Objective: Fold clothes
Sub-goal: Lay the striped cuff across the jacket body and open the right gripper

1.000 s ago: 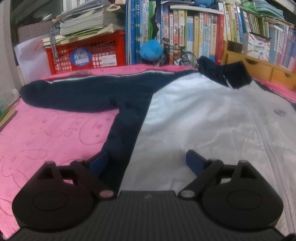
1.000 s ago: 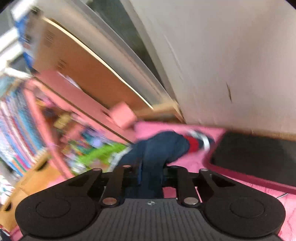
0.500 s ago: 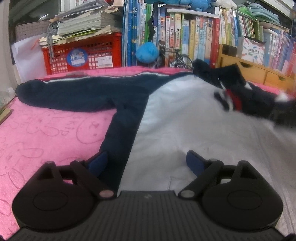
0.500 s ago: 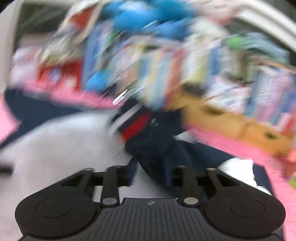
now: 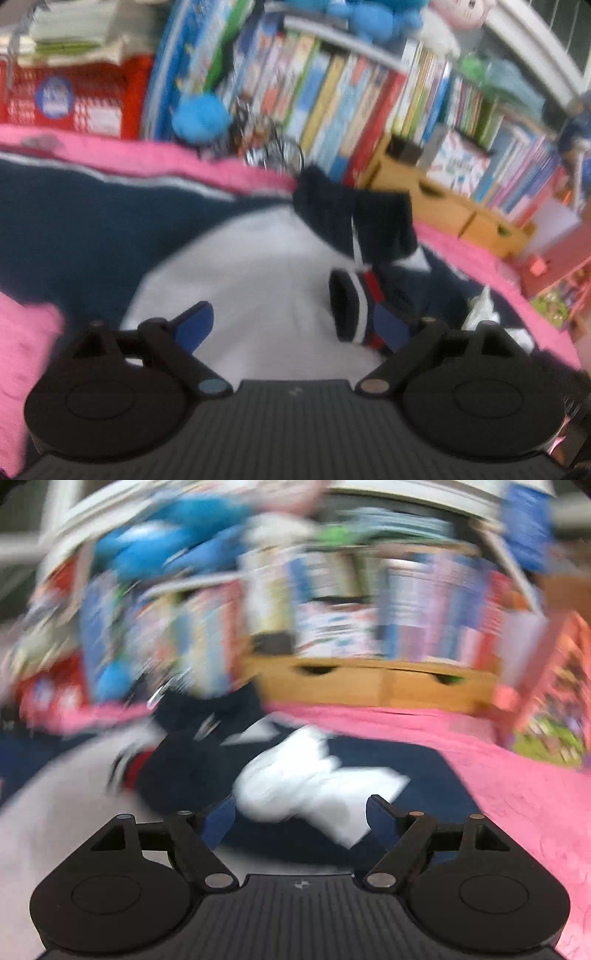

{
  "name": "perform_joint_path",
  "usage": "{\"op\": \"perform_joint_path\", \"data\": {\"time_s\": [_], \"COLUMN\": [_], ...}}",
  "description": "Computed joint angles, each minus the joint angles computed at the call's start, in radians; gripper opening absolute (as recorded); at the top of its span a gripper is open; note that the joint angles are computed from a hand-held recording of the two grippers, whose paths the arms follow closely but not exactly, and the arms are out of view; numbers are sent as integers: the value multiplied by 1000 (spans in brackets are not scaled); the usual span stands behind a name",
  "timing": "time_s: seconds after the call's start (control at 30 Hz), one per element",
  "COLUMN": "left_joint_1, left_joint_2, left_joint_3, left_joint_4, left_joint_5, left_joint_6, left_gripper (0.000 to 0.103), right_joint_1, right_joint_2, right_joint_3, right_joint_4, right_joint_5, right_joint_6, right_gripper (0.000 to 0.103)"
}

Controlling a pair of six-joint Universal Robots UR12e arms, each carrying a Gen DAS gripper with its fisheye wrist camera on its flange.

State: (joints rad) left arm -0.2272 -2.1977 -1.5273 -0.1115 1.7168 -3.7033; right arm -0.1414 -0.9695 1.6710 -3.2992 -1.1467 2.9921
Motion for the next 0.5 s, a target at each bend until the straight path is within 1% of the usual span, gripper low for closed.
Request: {"op": "perform_joint_path", "data": {"time_s": [0.03, 0.07, 0.1, 0.13, 0.17, 0.2, 0.27, 0.3, 0.33, 0.4, 0.43, 0.47, 0.5], "left_joint_1": [-4, -8, -12, -16, -19, -21, -23, -24, -23, -22, -21, -21, -22], "left_joint_2": [-9, -18, -27, -36, -40, -43, -49, -52, -56, -64, -69, -73, -80], "left_joint_3": [13, 26, 40, 52, 54, 56, 63, 67, 73, 81, 85, 88, 93], "left_joint_4": [-21, -43, -64, -84, -84, -81, -81, -81, -84, -78, -69, -59, -49], "left_joint_5": [4, 8, 12, 16, 22, 29, 51, 60, 59, 53, 48, 43, 41], "left_joint_6": [-4, -9, -14, -17, -8, 2, 14, 19, 13, 0, -5, -9, -14], "left_gripper": [95, 95, 95, 95, 95, 95, 95, 95, 95, 95, 95, 95, 95], "right_joint_1": [0, 13, 32, 46, 61, 64, 46, 32, 22, -2, -17, -33, -46], "right_joint_2": [11, 27, 40, 49, 59, 65, 71, 75, 86, 122, 142, 151, 148], "right_joint_3": [-24, -50, -72, -92, -107, -117, -129, -134, -145, -199, -230, -251, -261], "right_joint_4": [18, 44, 80, 132, 161, 177, 158, 119, 71, -2, -18, -9, 25], "right_joint_5": [-8, -32, -75, -117, -167, -193, -212, -253, -336, -545, -639, -691, -701], "right_joint_6": [16, -10, -78, -183, -248, -271, -218, -164, -104, 39, 102, 144, 192], "right_gripper": [84, 86, 85, 68, 26, 12, 9, 9, 9, 10, 14, 21, 29]}}
